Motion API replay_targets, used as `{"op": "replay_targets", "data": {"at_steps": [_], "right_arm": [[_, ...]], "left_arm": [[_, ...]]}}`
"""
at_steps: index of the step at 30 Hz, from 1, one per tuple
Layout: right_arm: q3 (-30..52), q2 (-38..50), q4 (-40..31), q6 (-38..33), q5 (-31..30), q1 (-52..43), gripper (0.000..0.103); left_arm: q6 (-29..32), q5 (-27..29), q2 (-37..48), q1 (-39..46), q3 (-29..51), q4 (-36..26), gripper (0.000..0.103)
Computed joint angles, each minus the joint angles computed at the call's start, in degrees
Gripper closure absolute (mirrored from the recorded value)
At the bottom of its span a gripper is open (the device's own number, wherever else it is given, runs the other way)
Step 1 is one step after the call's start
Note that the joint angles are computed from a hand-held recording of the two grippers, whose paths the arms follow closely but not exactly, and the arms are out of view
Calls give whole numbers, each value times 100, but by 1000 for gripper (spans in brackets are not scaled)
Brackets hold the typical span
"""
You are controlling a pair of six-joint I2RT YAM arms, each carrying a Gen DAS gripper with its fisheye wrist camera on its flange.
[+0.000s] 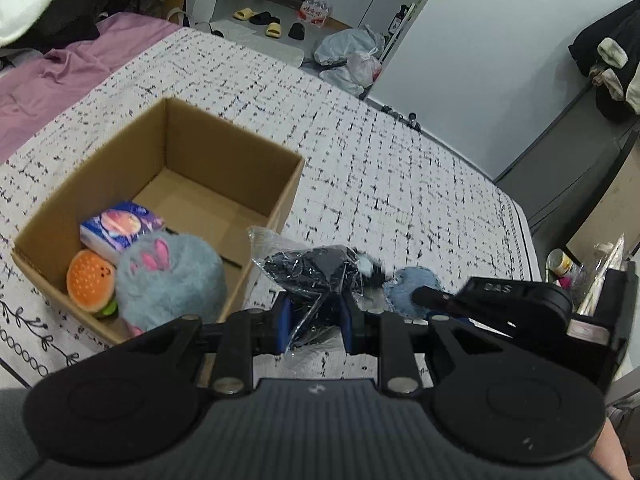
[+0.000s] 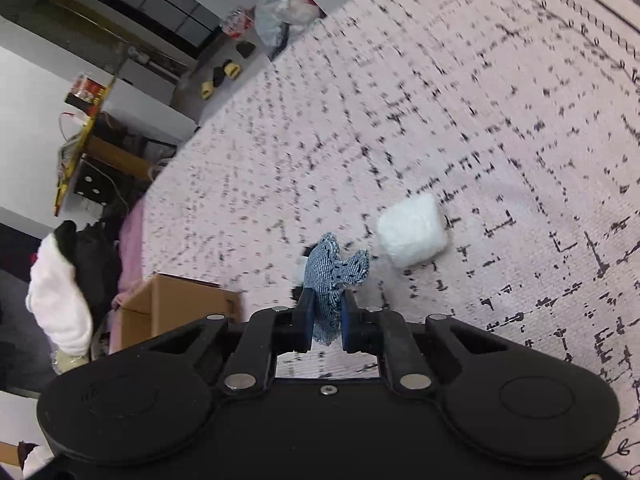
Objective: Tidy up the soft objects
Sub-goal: 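Carry both socks over the box and open both tools inside it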
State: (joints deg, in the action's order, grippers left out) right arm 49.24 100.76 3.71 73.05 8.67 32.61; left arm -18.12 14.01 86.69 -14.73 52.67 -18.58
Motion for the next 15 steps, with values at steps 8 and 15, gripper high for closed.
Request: {"op": "replay_targets", "data": {"at_steps": [8,15], "right_arm": [[238,-446,-561,-59,323,142,90],[799,-492,-1213,-365,569,442,90]], "left_arm": [[181,218,52,306,437,-253,79],[570,521,289,719,850,-399,79]]}}
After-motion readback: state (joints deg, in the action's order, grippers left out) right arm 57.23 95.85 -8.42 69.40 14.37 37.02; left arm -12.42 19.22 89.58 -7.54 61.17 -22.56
